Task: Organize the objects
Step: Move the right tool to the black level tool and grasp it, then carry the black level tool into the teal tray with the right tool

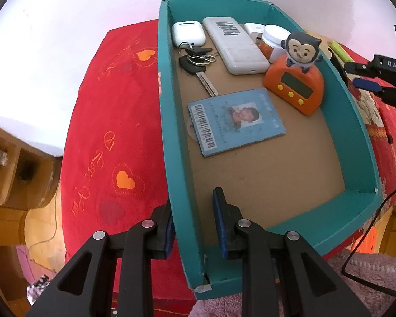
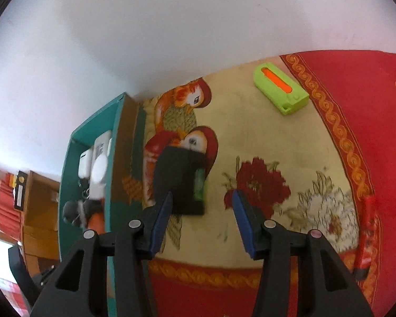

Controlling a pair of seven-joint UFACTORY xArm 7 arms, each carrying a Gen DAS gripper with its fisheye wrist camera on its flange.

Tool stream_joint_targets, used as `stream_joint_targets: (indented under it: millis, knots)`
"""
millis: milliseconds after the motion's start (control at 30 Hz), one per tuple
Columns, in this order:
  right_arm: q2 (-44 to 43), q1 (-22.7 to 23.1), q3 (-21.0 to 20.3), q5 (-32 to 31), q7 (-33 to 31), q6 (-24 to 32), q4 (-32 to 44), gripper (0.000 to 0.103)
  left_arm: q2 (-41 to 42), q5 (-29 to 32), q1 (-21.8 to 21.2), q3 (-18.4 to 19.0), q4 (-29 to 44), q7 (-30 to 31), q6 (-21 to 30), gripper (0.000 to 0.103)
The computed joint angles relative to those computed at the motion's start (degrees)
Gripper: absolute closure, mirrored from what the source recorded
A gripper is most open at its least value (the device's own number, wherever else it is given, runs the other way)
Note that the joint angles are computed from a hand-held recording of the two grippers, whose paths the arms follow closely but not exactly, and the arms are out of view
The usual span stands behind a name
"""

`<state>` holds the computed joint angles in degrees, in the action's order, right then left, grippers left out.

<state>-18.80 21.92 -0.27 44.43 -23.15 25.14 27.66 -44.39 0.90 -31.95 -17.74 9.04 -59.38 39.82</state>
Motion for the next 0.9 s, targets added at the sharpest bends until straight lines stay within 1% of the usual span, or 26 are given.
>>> stream_joint_targets:
  millis: [67, 100, 133, 233, 500, 567, 633, 667, 700, 767, 900]
  knots:
    - [1.8, 1.5, -1.3, 3.5, -3.8, 0.5, 1.7, 0.056, 0.6, 0.2, 0.3, -0.6, 0.7, -0.8, 0.8, 0.078]
    - [2.6, 1.4, -1.0, 3.8, -4.6, 0.8, 2.6, 0.056, 0.5, -0.1, -0.2, -1.5, 1.3, -2.0, 1.9, 0.078]
    - [3.2, 1.4, -0.5, 4.2, -5.5, 0.9, 3.2, 0.056, 1.3, 0.6, 0.7, -1.1, 1.3, -1.7, 1.3, 0.078]
    - [4.5, 1.4, 1.0, 5.4, -7.9, 0.3, 4.5, 0.056, 1.9, 1.0, 0.9, -1.7, 2.0, -3.0, 2.1, 0.078]
    - [7.5, 1.1, 2.9, 12.9, -15.0, 2.1, 6.9, 0.056, 2.0, 1.6, 0.3, -2.6, 2.4, -6.2, 3.1, 0.078]
    - [8.0, 1.0, 3.6, 14.6, -15.4, 3.0, 7.2, 0.056, 1.8, 1.7, 0.0, -2.4, 2.2, -6.4, 3.1, 0.078]
    - [8.1, 1.1, 4.7, 15.5, -15.7, 2.3, 7.0, 0.062, 1.4, 1.7, -0.4, -2.2, 2.0, -6.4, 3.1, 0.078]
    - [7.6, 1.2, 5.2, 15.3, -15.8, 1.6, 6.6, 0.062, 1.1, 1.6, -0.7, -2.0, 1.7, -6.3, 2.9, 0.078]
    - [7.0, 1.3, 6.5, 13.3, -14.8, -0.9, 5.9, 0.062, 0.7, 1.5, -0.8, -1.8, 1.4, -6.0, 2.8, 0.078]
    - [6.0, 1.7, 7.8, 9.2, -12.5, -4.2, 4.6, 0.062, -0.2, 1.0, -1.5, -0.7, 0.6, -4.9, 2.3, 0.078]
    - [2.8, 3.0, 6.5, 4.7, -9.4, -6.3, 2.2, 0.062, -1.2, -0.1, -2.0, 0.6, -0.2, -2.6, 1.7, 0.078]
